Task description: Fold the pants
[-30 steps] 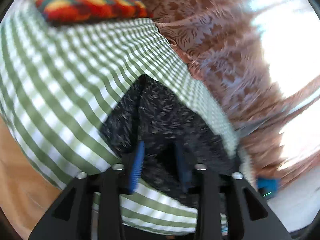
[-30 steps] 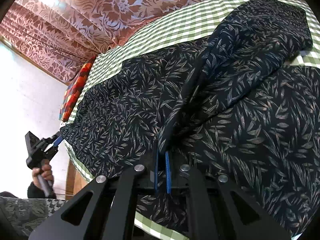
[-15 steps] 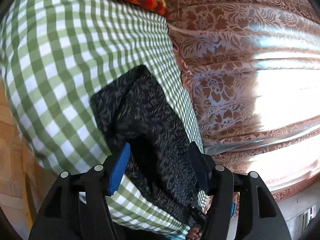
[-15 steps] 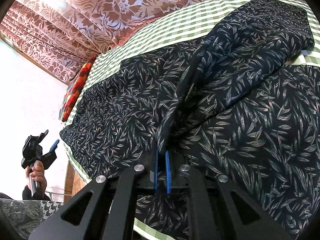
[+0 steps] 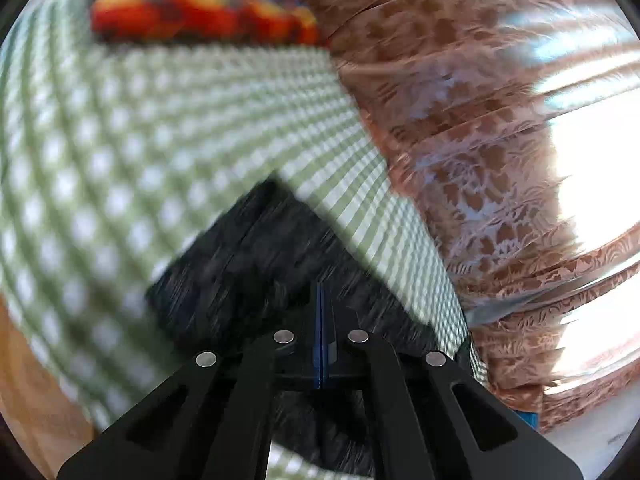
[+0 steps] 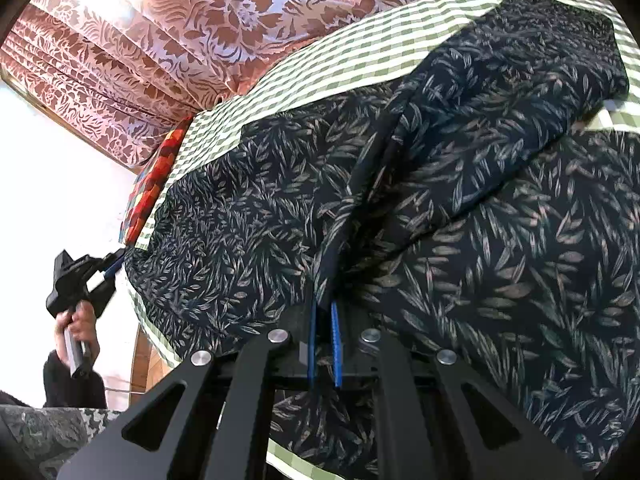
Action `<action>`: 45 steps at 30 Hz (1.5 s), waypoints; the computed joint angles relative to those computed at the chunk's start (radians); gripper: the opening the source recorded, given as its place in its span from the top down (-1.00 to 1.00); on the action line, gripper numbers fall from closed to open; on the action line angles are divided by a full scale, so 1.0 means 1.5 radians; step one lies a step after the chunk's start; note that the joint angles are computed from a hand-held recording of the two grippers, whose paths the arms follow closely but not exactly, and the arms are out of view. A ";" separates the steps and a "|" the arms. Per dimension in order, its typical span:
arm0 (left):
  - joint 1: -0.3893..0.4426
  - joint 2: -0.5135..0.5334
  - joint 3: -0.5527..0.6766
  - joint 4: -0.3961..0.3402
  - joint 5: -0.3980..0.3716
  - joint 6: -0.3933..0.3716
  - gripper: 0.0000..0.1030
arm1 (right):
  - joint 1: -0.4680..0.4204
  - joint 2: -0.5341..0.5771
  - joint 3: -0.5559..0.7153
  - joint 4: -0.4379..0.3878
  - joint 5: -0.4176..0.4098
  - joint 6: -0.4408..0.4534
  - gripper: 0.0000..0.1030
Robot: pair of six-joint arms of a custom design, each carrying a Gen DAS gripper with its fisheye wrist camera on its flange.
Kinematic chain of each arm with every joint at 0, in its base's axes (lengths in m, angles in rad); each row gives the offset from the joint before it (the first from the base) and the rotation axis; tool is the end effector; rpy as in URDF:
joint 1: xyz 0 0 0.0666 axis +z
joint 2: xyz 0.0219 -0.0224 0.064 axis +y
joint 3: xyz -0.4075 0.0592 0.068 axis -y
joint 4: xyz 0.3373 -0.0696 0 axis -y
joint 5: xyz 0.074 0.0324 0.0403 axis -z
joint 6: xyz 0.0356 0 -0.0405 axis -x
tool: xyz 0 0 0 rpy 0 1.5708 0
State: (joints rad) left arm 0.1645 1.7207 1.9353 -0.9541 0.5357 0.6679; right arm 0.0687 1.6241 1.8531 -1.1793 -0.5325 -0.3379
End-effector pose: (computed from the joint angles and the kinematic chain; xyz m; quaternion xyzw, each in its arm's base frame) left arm 0.5522 0.0728 0.5246 -0.2589 0.8501 -0.3315 0.3168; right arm 0.4983 0.0520 0.5252 0.0437 0.9212 0.3049 0.2379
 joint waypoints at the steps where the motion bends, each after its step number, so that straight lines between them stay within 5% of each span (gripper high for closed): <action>1: -0.002 0.011 0.031 0.022 0.000 -0.006 1.00 | 0.000 0.004 0.013 -0.003 0.006 -0.003 0.90; 3: -0.003 0.023 0.074 0.047 0.013 -0.012 1.00 | -0.003 0.007 0.042 0.011 0.008 -0.017 0.90; 7: 0.001 0.036 0.122 -0.005 0.080 -0.070 1.00 | -0.005 0.004 0.095 0.023 0.015 -0.009 0.91; 12: 0.009 -0.006 0.042 -0.159 0.158 -0.194 1.00 | 0.002 0.008 0.085 -0.008 0.026 0.007 0.91; 13: 0.012 -0.023 0.004 -0.171 0.154 -0.206 0.77 | 0.003 0.008 0.074 -0.012 0.024 0.006 0.91; 14: 0.011 -0.031 -0.015 -0.182 0.143 -0.211 0.21 | 0.003 0.008 0.064 -0.013 0.022 0.003 0.91; 16: 0.020 -0.056 -0.078 -0.153 0.143 -0.172 -0.19 | 0.001 0.007 0.051 -0.011 0.015 -0.004 0.90; 21: 0.035 -0.062 -0.111 -0.055 0.169 -0.070 -0.19 | 0.002 0.010 0.044 -0.010 0.016 -0.009 0.90; 23: 0.032 -0.047 -0.092 -0.056 0.142 -0.049 -0.19 | 0.003 0.010 0.044 -0.007 0.018 -0.011 0.90; 24: 0.028 -0.036 -0.078 -0.060 0.135 -0.043 -0.08 | 0.002 0.009 0.041 -0.004 0.017 -0.014 0.90; 26: 0.011 -0.009 -0.029 -0.113 0.065 -0.071 0.79 | 0.005 0.010 0.039 -0.001 0.020 -0.017 0.90; 30: -0.012 0.020 0.055 -0.109 0.028 -0.097 0.84 | 0.011 0.019 0.065 -0.013 0.040 -0.009 0.91; 33: -0.019 0.016 0.109 -0.057 0.049 -0.131 0.85 | 0.002 0.010 0.089 0.010 0.035 -0.021 0.91; 36: -0.012 0.009 0.120 -0.070 0.046 -0.186 0.85 | -0.006 -0.017 0.093 0.024 0.009 0.000 0.91; 41: 0.015 0.010 0.026 -0.154 0.022 -0.228 0.85 | 0.013 -0.042 0.050 -0.058 0.008 0.077 0.91; 45: 0.027 -0.020 -0.059 -0.127 0.031 -0.217 0.85 | 0.028 -0.055 -0.017 -0.069 0.027 0.067 0.92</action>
